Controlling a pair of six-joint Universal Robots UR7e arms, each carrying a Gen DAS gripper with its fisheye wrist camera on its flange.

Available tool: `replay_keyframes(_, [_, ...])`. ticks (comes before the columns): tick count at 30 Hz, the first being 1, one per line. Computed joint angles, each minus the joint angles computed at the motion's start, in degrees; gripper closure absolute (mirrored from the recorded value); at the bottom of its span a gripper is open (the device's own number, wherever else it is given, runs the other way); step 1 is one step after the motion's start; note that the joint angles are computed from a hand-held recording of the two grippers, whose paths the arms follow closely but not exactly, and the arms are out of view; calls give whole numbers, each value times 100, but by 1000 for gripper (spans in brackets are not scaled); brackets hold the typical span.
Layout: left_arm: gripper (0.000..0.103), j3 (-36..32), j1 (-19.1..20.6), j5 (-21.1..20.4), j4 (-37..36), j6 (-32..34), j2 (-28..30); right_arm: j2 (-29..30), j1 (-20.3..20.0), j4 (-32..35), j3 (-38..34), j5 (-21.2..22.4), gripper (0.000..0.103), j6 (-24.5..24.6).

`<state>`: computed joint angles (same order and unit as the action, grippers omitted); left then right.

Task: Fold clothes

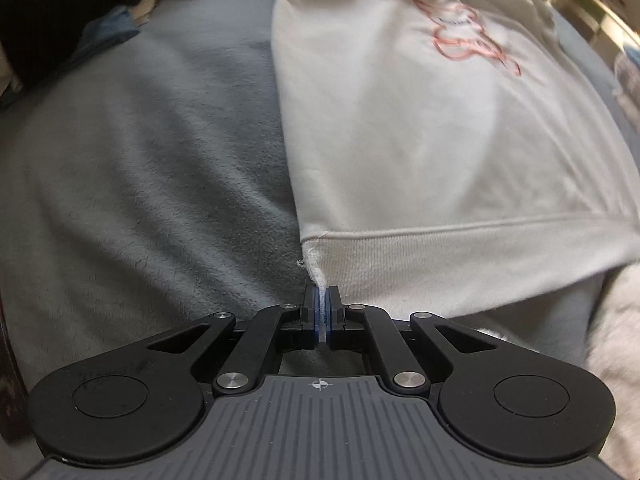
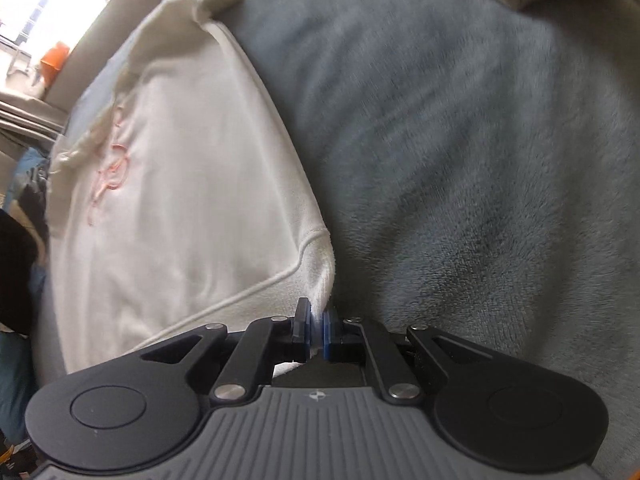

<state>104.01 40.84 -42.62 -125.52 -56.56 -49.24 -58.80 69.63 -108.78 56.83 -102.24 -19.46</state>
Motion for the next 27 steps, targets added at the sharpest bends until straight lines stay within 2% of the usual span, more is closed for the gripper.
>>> replay_keyframes(5, [100, 47, 114, -242, 145, 108, -49, 76, -22, 51, -74, 31, 97, 164])
replay_keyframes(8, [98, 390, 143, -409, -284, -22, -301, 65, -128, 232, -242, 228, 85, 663])
replay_keyframes(9, [98, 518, 122, -423, -308, -172, -416, 0, -150, 134, -188, 188, 85, 729])
replay_keyframes(13, [97, 865, -21, -263, 29, -958, -854, -242, -236, -245, -4, 16, 83, 979])
replay_keyframes(15, [94, 848, -98, 29, 346, -1339, -977, -271, -152, -363, -40, 24, 82, 715])
replay_keyframes(17, [94, 772, -73, 363, -57, -1028, -904, -227, -34, -393, -162, 197, 82, 330])
replay_keyframes(19, [91, 650, 11, 608, -849, -389, -702, 24, 171, -333, -430, 406, 82, -92])
replay_keyframes(21, [89, 333, 218, 592, -1875, 498, -233, 385, 341, -88, -829, 720, 82, -399])
replay_keyframes(24, [89, -482, 581, 383, -2921, 1653, 655, 1179, 551, 452, -1606, 1086, 82, -412])
replay_keyframes(25, [89, -783, 694, 313, -3055, 1917, 915, 1468, 596, 649, -1910, 1154, 82, -415])
replay_keyframes(27, [89, -1144, 854, 260, -3022, 2038, 1191, 1941, 642, 1051, -2466, 1230, 82, -445])
